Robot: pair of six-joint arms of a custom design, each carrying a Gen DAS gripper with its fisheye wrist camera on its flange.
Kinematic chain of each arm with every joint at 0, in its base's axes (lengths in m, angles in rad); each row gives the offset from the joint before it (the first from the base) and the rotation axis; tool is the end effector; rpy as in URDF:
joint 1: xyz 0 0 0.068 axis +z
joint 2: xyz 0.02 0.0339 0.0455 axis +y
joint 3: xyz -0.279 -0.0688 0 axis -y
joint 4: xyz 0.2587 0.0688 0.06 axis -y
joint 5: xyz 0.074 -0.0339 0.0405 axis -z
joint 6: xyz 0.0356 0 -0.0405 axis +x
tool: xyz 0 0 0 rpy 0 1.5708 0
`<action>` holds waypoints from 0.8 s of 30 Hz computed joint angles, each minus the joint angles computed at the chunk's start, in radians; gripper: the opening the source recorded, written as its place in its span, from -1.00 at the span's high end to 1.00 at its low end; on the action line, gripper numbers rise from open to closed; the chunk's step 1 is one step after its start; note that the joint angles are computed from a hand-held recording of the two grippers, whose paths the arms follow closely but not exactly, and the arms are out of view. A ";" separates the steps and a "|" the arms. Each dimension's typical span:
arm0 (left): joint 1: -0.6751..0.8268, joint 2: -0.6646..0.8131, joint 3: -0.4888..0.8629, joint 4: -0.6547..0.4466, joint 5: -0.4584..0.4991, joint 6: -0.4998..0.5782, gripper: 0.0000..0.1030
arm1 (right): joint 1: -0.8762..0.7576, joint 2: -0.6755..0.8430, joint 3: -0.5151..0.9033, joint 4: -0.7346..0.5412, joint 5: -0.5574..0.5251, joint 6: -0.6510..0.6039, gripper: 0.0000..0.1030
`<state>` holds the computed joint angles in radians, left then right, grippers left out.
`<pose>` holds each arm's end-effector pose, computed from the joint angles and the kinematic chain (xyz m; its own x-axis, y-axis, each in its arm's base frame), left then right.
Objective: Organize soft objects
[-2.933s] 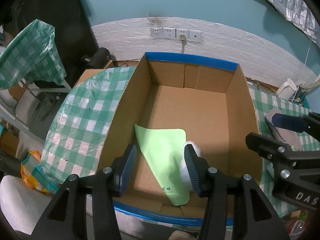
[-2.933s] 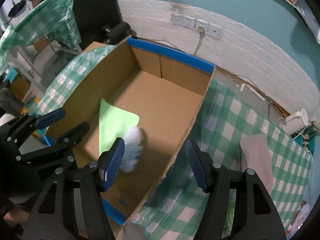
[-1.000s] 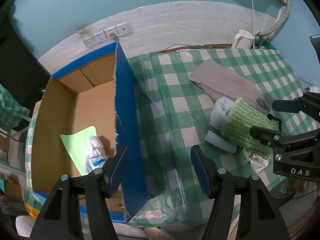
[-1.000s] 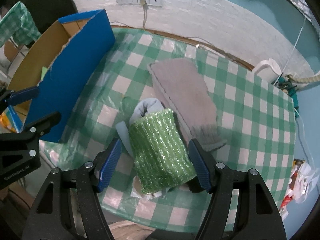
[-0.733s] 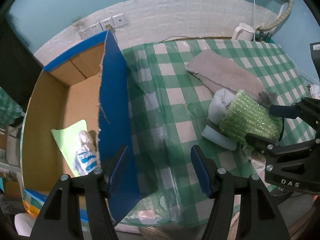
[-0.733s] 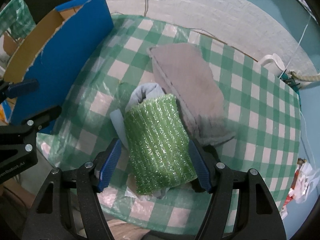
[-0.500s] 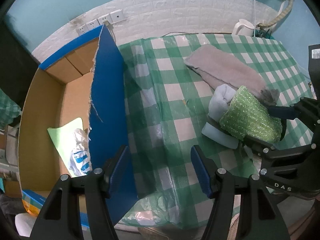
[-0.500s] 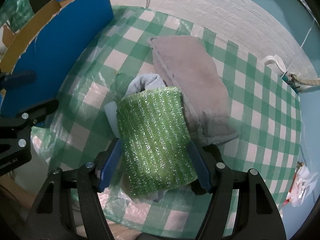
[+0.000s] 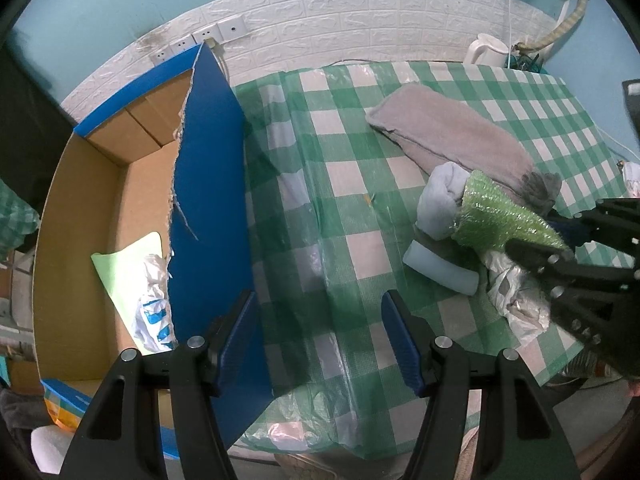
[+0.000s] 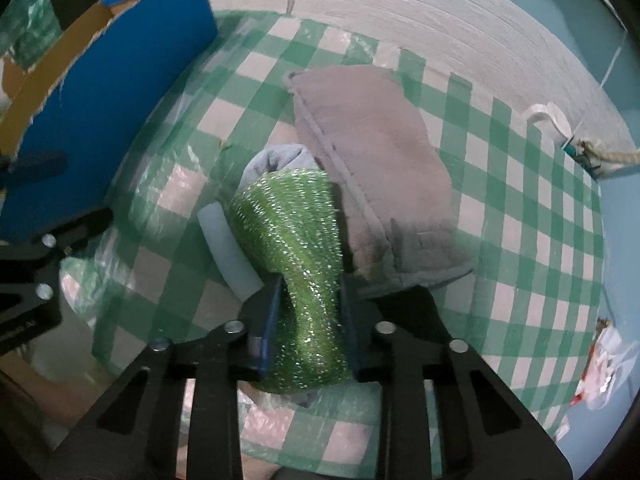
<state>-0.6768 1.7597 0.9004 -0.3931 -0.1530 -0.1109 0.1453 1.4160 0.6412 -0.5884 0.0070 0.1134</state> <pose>0.2536 -0.1968 0.1271 -0.8002 0.5026 -0.3271 0.4963 0.8613 0.1092 0.2241 0.0325 0.1438 -0.9782 -0.0288 -0.2056 -0.0329 0.9993 0.0165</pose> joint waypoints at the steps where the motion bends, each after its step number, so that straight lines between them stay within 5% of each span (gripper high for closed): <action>1: -0.001 0.002 0.001 -0.001 0.001 0.000 -0.26 | -0.011 -0.008 0.001 -0.005 -0.014 0.001 0.58; 24: -0.036 0.171 0.135 -0.053 0.085 -0.100 -0.39 | -0.128 -0.145 -0.017 -0.042 -0.098 -0.026 0.69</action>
<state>-0.7129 1.9305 1.0353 -0.4456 -0.0678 -0.2107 0.0178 1.2707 0.6237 -0.6303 -0.0913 0.0872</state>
